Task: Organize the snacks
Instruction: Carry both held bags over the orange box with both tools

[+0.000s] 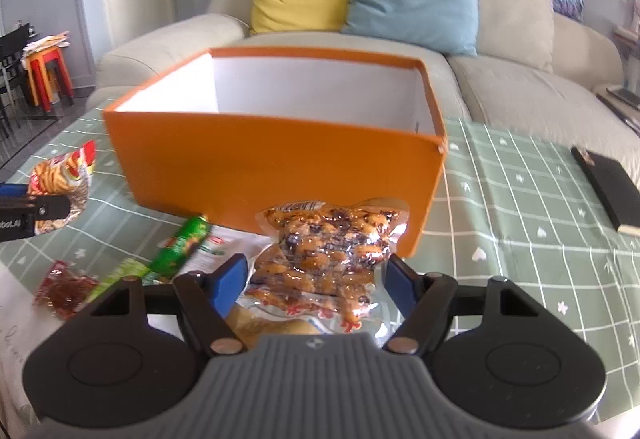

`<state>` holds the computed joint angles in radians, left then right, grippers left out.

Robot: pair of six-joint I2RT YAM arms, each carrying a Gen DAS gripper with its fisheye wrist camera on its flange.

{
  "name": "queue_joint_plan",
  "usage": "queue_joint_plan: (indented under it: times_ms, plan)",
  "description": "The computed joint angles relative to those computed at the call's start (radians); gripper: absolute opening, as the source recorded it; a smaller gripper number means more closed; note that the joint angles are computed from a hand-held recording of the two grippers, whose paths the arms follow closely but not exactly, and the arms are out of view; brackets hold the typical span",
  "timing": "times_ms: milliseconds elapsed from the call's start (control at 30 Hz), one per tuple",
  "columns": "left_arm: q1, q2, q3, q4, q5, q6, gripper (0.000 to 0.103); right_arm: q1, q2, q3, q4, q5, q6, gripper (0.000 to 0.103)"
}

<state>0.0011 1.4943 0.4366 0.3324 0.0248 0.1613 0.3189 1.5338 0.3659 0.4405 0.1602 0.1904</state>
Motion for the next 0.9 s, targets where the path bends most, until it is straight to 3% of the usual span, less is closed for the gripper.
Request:
queue_joint_plan:
  times_ms: [367, 533, 900]
  plan:
    - [-0.065, -0.193, 0.033, -0.219, -0.024, -0.048, 0.043, 0.066, -0.296, -0.033, -0.161, 0.0, 0.005, 0.071]
    - [-0.102, -0.216, 0.093, -0.284, -0.015, -0.066, 0.043, 0.031, -0.383, 0.009, -0.254, -0.054, -0.006, 0.071]
    - [-0.161, -0.089, 0.298, -0.312, -0.021, -0.075, 0.043, -0.074, -0.274, 0.218, -0.31, -0.141, -0.086, 0.071]
